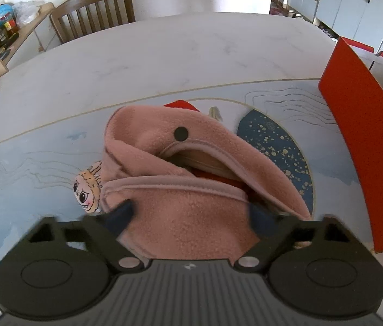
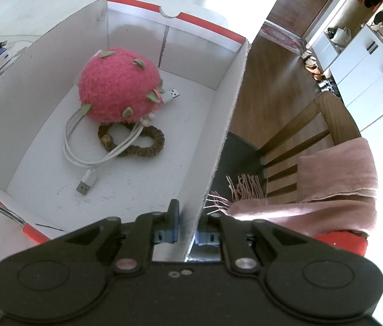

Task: Organize objects
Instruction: 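Close the left gripper on the pink fleece garment and lift it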

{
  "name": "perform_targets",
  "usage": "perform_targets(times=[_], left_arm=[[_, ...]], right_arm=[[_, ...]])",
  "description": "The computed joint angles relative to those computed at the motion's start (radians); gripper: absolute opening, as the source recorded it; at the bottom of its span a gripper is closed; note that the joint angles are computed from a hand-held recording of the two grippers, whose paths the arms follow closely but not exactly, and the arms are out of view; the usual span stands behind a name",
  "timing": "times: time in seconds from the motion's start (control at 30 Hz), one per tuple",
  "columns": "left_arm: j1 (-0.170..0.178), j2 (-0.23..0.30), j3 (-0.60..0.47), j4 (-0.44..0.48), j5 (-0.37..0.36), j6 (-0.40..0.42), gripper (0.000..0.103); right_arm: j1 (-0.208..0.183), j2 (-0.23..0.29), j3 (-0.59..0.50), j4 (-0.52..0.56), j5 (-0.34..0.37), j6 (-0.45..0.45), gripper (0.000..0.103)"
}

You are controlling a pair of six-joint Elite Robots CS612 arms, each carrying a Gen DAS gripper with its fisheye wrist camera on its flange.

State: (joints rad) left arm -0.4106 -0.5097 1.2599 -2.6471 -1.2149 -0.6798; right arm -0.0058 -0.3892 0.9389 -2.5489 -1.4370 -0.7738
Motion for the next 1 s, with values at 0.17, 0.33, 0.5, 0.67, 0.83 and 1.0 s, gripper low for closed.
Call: perform_targets(times=[0.17, 0.33, 0.5, 0.67, 0.83, 1.0], left_arm=[[0.002, -0.02, 0.032, -0.026, -0.002, -0.032, 0.031], [-0.001, -0.046, 0.068, -0.054, 0.019, -0.005, 0.012], [-0.002, -0.07, 0.101, -0.093, 0.023, 0.01, 0.007], [-0.008, -0.092, 0.124, -0.15, 0.038, 0.056, 0.006], [-0.013, -0.107, 0.135, -0.206, 0.055, 0.081, 0.006], [-0.021, -0.122, 0.133, -0.294, 0.06, 0.155, 0.006]], right_arm=[[0.0, 0.0, 0.0, -0.001, 0.0, 0.001, 0.009], [0.0, 0.0, 0.0, -0.003, 0.0, 0.0, 0.009], [0.0, 0.0, 0.001, -0.003, 0.0, 0.001, 0.009], [0.0, 0.0, 0.001, -0.004, 0.0, 0.0, 0.009], [0.0, 0.0, 0.001, -0.004, 0.0, 0.0, 0.009], [0.0, 0.0, 0.001, -0.004, -0.001, -0.003, 0.009]])
